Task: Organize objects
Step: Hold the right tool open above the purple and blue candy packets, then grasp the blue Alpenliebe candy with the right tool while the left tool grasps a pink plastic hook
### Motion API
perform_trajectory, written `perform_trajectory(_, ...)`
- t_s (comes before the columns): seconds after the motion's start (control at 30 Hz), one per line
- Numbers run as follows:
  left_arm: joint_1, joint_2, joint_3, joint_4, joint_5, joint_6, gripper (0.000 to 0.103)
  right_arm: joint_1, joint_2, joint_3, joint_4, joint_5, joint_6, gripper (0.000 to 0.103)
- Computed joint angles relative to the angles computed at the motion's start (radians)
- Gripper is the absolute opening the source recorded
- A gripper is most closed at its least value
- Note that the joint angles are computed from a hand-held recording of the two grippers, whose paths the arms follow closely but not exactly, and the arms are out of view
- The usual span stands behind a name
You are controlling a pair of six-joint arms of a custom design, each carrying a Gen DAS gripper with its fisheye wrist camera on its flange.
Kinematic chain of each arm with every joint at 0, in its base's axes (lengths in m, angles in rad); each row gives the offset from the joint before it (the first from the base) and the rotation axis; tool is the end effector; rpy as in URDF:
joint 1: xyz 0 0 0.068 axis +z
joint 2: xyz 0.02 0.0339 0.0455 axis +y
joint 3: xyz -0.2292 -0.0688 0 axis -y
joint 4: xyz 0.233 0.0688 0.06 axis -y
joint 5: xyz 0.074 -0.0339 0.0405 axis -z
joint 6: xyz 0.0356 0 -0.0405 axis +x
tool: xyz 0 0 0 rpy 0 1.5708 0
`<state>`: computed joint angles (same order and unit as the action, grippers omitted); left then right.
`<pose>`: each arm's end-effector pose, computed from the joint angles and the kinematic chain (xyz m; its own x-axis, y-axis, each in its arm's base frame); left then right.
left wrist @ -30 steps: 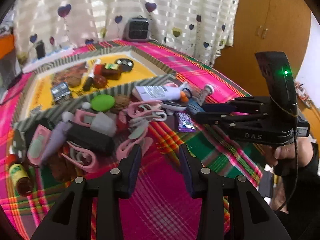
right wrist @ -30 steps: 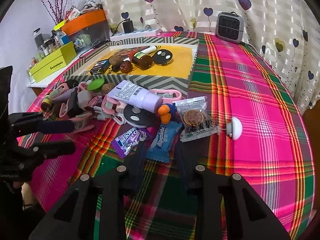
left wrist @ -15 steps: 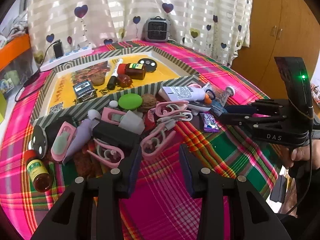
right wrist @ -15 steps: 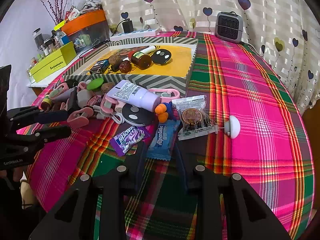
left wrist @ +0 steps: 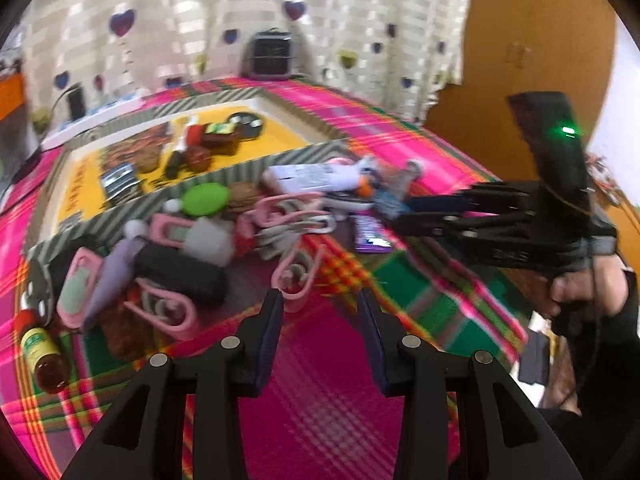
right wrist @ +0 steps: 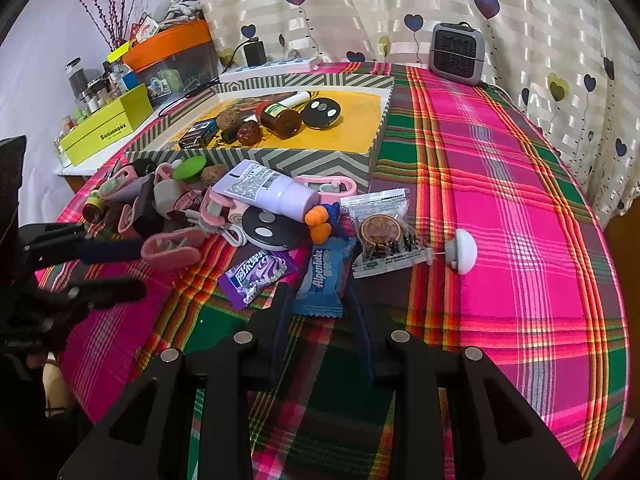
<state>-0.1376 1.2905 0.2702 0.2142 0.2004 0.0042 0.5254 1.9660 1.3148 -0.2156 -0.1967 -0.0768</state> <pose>0.2021 -0.0351 0.0880 -0.7136 0.1030 -0.6929 0.2739 0.9514 -0.1407 0.3429 0.2069 0.1485 -0.6114 -0.4414 -0.6568 -0.6501 0.7533 0.0989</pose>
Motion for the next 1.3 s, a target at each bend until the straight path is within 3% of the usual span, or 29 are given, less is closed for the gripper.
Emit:
perform_trajectory(0.13, -0.006, -0.006, 0.005, 0.003, -0.05, 0.001, 0.037, -0.004, 0.0, 0.0, -0.001, -0.003, -0.001, 0.005)
perform_trajectory(0.47, -0.032, 0.199, 0.119, 0.042, -0.113, 0.017, 0.037, 0.003, 0.012, 0.028, -0.018, 0.001, -0.009, 0.005)
perform_trajectory(0.67, -0.053, 0.209, 0.138, 0.029, -0.139, 0.009, 0.036, 0.017, 0.038, 0.063, -0.036, 0.03, -0.027, 0.005)
perform_trajectory(0.8, -0.059, 0.207, 0.136, 0.033, -0.143, 0.012, 0.023, 0.025, 0.038, 0.061, -0.03, 0.056, -0.037, 0.0)
perform_trajectory(1.3, -0.047, 0.124, 0.06, 0.054, -0.131, -0.009, 0.021, 0.008, -0.055, -0.063, 0.028, 0.035, -0.044, 0.0)
